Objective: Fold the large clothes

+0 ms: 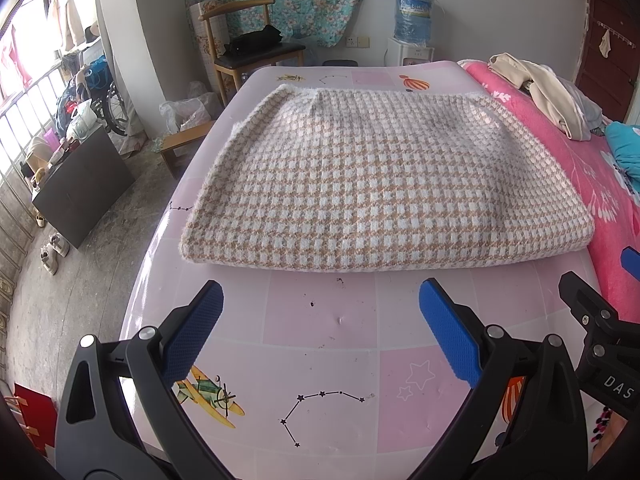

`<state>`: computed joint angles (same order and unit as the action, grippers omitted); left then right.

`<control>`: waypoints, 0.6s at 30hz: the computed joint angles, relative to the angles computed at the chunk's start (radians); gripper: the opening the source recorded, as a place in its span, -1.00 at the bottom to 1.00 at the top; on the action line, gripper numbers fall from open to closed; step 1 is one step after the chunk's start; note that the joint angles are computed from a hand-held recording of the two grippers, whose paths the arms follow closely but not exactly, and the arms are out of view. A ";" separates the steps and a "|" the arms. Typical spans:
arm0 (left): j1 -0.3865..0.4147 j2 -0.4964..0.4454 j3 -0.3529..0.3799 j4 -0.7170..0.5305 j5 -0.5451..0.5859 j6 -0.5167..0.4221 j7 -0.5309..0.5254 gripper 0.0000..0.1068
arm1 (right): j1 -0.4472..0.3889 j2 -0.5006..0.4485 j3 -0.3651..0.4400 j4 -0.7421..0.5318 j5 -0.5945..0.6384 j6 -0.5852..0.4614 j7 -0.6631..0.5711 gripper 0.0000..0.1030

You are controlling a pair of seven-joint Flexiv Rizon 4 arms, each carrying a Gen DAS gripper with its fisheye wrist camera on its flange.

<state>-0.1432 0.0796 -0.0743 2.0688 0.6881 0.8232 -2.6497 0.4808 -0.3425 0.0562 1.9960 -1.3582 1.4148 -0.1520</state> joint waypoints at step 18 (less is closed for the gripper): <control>0.000 0.000 -0.001 -0.001 -0.002 -0.001 -0.001 0.78 | 0.004 -0.003 0.000 -0.002 0.006 0.000 -0.007 0.88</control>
<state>-0.1428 0.0796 -0.0751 2.0680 0.6866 0.8227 -2.6503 0.4845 -0.3456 0.0564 1.9936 -1.3525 1.4144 -0.1586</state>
